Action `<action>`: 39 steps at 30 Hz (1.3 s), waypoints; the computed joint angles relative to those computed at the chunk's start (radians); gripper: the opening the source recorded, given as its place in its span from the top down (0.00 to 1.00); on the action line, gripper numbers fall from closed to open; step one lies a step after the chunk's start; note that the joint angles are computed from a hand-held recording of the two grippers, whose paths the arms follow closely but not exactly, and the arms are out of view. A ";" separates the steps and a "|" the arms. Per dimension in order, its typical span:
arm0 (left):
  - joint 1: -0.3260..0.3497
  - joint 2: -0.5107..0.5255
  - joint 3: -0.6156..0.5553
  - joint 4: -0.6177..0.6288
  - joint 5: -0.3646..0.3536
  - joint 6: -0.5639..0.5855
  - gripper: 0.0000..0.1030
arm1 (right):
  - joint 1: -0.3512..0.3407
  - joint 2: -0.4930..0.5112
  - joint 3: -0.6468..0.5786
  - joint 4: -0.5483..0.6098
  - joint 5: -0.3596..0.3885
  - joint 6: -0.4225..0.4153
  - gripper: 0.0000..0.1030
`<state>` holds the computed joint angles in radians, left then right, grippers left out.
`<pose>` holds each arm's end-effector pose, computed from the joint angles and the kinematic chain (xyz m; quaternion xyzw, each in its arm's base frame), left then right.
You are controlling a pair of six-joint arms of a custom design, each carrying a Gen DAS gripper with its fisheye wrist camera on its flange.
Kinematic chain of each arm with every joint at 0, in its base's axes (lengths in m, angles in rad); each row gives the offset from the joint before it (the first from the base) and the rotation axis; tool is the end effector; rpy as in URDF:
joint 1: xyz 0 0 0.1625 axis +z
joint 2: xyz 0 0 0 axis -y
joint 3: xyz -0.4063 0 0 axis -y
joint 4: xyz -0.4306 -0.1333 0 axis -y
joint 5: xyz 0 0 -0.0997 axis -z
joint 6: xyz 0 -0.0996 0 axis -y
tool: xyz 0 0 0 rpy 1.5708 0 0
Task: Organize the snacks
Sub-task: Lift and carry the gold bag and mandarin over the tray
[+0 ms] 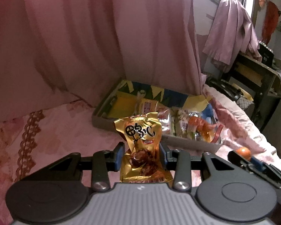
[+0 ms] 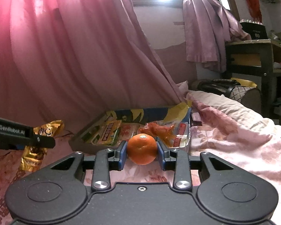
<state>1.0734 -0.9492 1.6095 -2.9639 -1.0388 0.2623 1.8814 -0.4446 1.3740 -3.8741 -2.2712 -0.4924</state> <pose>-0.1764 -0.7101 0.2316 0.2465 0.8715 -0.3721 0.2032 0.2854 -0.6631 0.0751 0.0835 -0.7535 0.5692 0.3182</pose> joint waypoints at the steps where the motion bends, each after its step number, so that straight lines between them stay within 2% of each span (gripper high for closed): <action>1: 0.000 0.008 -0.010 0.000 -0.003 0.000 0.59 | -0.006 0.001 -0.006 0.003 0.009 0.001 0.65; 24: 0.031 0.174 -0.240 0.030 -0.051 0.035 0.59 | -0.089 0.052 -0.167 0.041 0.106 -0.008 0.65; 39: 0.059 0.362 -0.507 0.115 -0.087 0.008 0.59 | -0.124 0.118 -0.328 0.071 0.152 -0.073 0.65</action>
<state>1.1324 -0.5871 1.1022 -2.8487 -1.1261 0.2706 1.7574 -0.3268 1.0457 -3.8030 -2.1196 -0.5655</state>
